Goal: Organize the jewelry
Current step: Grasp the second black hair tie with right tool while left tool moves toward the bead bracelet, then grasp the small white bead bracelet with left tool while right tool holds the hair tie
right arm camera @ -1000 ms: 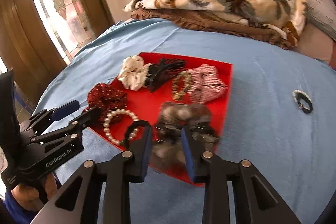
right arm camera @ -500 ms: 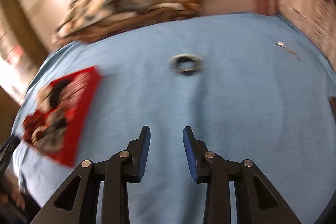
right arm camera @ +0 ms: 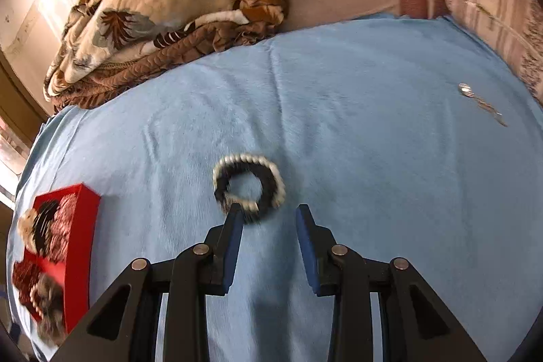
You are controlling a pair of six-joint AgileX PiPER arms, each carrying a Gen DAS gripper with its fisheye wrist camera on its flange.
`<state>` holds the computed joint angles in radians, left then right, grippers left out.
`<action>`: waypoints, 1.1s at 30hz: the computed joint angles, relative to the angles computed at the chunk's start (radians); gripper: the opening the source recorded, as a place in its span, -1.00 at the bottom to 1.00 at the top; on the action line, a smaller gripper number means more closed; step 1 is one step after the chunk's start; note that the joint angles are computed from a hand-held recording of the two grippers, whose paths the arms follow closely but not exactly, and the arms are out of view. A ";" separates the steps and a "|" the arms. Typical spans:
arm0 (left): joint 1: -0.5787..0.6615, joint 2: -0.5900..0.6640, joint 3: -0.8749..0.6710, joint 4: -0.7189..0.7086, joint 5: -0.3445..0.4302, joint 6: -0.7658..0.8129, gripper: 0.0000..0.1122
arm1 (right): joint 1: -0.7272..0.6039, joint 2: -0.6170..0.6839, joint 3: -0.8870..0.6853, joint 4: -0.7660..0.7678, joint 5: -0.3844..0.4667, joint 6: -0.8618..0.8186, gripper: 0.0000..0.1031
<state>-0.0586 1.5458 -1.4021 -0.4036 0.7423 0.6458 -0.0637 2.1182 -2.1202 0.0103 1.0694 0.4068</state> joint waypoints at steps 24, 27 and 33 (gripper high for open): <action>-0.171 0.015 -0.083 0.118 0.131 -0.210 0.14 | -0.157 -0.476 0.718 0.442 -0.114 -0.405 -0.77; -0.243 0.067 -0.176 0.179 0.170 -0.303 0.14 | -0.163 -0.462 0.718 0.453 -0.105 -0.422 -0.76; -0.348 0.367 -0.601 0.253 0.362 -0.485 0.14 | -0.140 -0.467 0.722 0.418 -0.121 -0.400 -0.67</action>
